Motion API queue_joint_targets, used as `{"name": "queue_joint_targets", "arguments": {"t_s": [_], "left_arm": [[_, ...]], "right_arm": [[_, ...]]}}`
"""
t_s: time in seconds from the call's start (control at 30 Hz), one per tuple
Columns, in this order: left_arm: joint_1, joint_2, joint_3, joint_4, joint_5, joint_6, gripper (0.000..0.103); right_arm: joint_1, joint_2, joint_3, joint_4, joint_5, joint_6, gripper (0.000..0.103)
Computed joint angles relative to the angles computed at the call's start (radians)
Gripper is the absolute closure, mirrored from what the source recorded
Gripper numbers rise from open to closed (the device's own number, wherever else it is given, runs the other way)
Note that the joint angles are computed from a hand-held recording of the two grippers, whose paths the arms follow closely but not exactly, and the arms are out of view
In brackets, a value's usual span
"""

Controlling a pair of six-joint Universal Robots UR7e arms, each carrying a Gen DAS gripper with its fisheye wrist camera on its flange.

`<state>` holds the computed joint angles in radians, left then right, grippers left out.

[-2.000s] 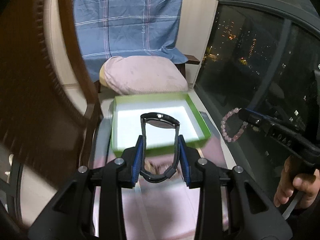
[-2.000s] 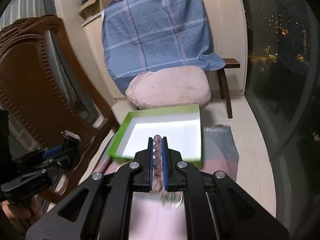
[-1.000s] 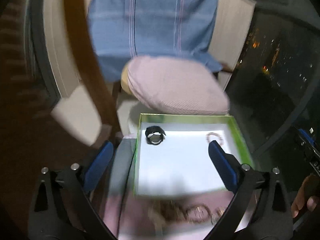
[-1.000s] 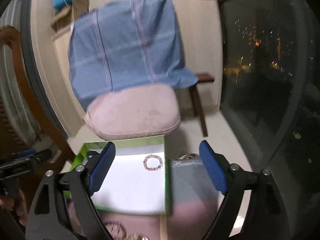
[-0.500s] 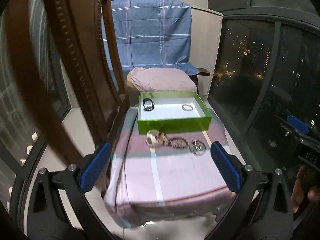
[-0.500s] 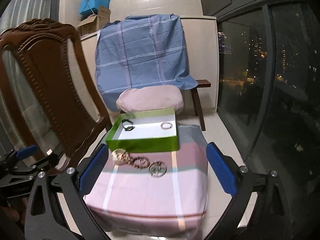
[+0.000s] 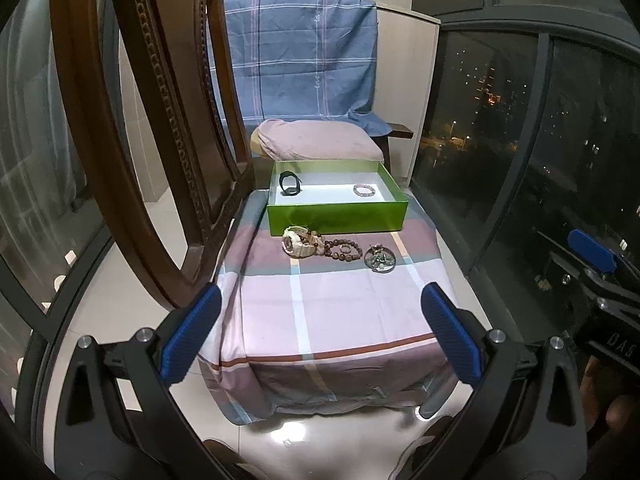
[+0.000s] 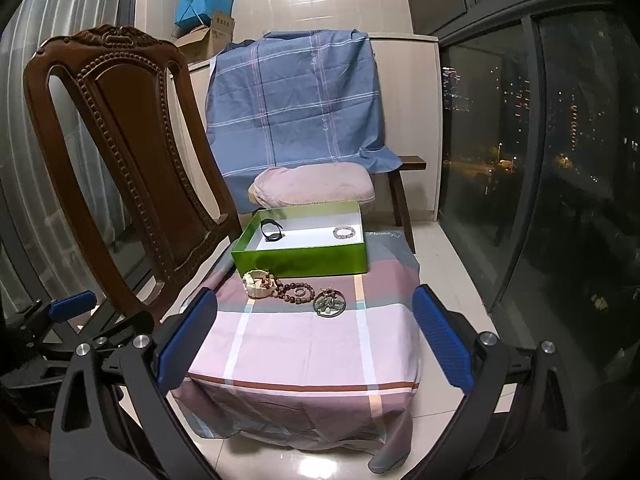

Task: Organize jewelry

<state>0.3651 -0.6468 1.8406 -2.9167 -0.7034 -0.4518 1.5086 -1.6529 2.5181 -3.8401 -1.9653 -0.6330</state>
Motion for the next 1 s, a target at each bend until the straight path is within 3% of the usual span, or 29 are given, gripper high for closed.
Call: {"name": "queue_joint_targets", "arguments": {"t_s": [1.0], "left_arm": [[0.017, 0.008, -0.012, 0.024, -0.021, -0.012, 0.004]], "right_arm": [[-0.014, 0.009, 0.0, -0.01, 0.004, 0.014, 0.007]]}}
